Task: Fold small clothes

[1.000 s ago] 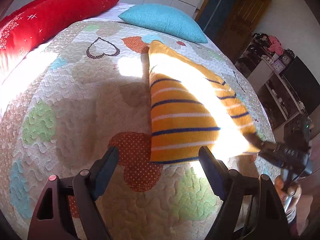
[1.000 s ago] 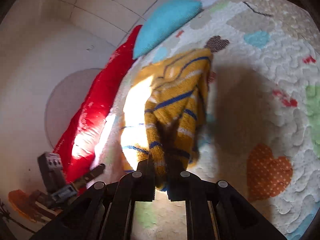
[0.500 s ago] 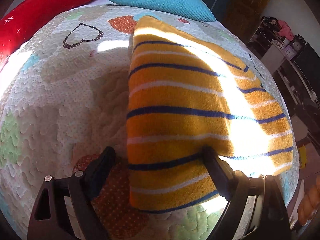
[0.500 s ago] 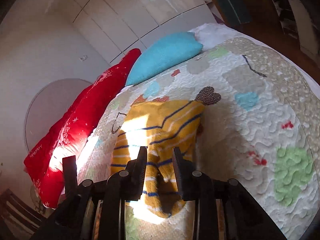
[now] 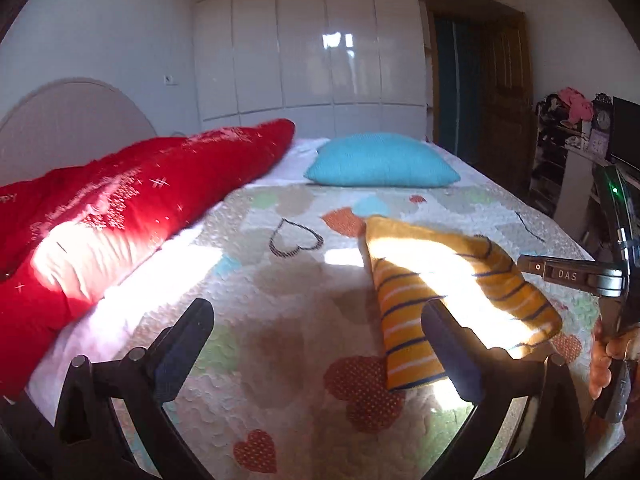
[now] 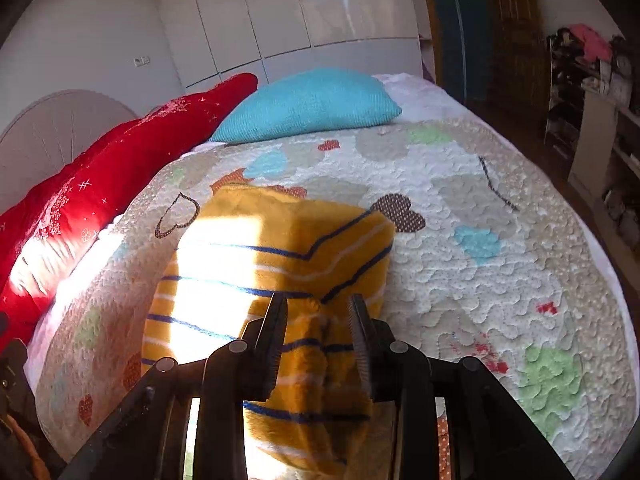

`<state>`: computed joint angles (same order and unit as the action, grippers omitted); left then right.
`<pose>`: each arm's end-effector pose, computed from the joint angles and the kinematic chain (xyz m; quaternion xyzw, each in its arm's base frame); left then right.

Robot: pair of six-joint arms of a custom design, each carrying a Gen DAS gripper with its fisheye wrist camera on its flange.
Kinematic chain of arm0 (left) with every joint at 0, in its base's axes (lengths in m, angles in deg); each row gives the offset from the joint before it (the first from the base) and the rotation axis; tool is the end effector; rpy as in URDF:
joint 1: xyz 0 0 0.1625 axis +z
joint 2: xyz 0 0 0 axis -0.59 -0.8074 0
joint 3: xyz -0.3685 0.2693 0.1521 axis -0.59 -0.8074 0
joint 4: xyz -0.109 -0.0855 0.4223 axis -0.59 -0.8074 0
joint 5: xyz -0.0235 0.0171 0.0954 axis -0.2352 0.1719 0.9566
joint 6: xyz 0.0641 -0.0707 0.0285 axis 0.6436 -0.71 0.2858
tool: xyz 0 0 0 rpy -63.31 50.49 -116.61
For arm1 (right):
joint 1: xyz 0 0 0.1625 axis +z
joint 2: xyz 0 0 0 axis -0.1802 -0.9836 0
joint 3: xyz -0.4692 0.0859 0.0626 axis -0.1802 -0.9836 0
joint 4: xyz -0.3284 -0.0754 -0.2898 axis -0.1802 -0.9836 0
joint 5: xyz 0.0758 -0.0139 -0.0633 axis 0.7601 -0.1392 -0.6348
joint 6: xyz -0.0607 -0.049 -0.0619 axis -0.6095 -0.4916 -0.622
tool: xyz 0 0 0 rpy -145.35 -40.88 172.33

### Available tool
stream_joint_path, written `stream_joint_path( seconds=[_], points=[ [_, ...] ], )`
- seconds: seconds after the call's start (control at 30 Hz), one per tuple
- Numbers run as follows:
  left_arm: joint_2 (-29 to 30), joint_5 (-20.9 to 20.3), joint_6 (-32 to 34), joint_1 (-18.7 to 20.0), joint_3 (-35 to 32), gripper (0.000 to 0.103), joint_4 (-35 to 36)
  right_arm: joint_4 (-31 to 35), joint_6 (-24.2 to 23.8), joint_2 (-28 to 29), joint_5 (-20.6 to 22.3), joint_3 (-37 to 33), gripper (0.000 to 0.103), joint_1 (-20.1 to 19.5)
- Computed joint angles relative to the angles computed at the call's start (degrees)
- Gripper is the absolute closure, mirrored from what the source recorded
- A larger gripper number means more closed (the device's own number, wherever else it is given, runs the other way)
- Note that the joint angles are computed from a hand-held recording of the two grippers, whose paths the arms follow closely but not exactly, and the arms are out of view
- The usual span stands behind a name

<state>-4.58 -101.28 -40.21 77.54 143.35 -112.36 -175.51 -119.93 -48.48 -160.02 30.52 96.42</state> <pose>-0.4430 -0.6908 0.0547 0.1819 0.7733 -0.4793 0.3732 0.0504 -0.7948 0.4027 0.1566 -0.8746 0.3786 0.2592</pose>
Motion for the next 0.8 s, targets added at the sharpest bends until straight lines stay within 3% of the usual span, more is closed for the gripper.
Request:
stream_joint_path(
  seconds=[0.1, 0.2, 0.27, 0.37, 0.53, 0.67, 0.8],
  points=[
    [1.5, 3.0, 10.8, -1.8, -2.0, 0.000, -12.9, -3.0, -1.5, -0.5, 1.3, 1.7, 0.051, 1.6],
    [1.7, 4.4, 18.7, -3.5, -2.7, 0.000, -23.4, -0.5, -0.6, 0.8, 1.6, 1.3, 0.047, 2.3],
    [1.0, 2.8, 21.0, -4.2, -1.4, 0.000, -27.6, 2.2, 0.8, 2.0, 0.7, 1.1, 0.043, 2.0],
    [-0.5, 0.9, 19.8, -4.7, 1.6, 0.000, -31.1, 6.9, 2.5, 4.4, -5.5, -0.2, 0.043, 1.5],
    [-5.7, -2.8, 3.7, -4.8, 10.4, 0.000, -18.9, -1.3, 2.5, -1.7, -1.9, 10.3, 0.039, 1.0],
    [-7.6, -7.0, -6.9, -4.3, 13.2, 0.000, -5.3, -6.3, 2.8, -5.7, -2.7, 17.2, 0.038, 0.8],
    [-7.9, -8.9, -12.2, -4.9, 14.5, 0.000, -0.2, -8.3, 5.3, -8.8, -3.3, 21.8, 0.037, -0.1]
  ],
)
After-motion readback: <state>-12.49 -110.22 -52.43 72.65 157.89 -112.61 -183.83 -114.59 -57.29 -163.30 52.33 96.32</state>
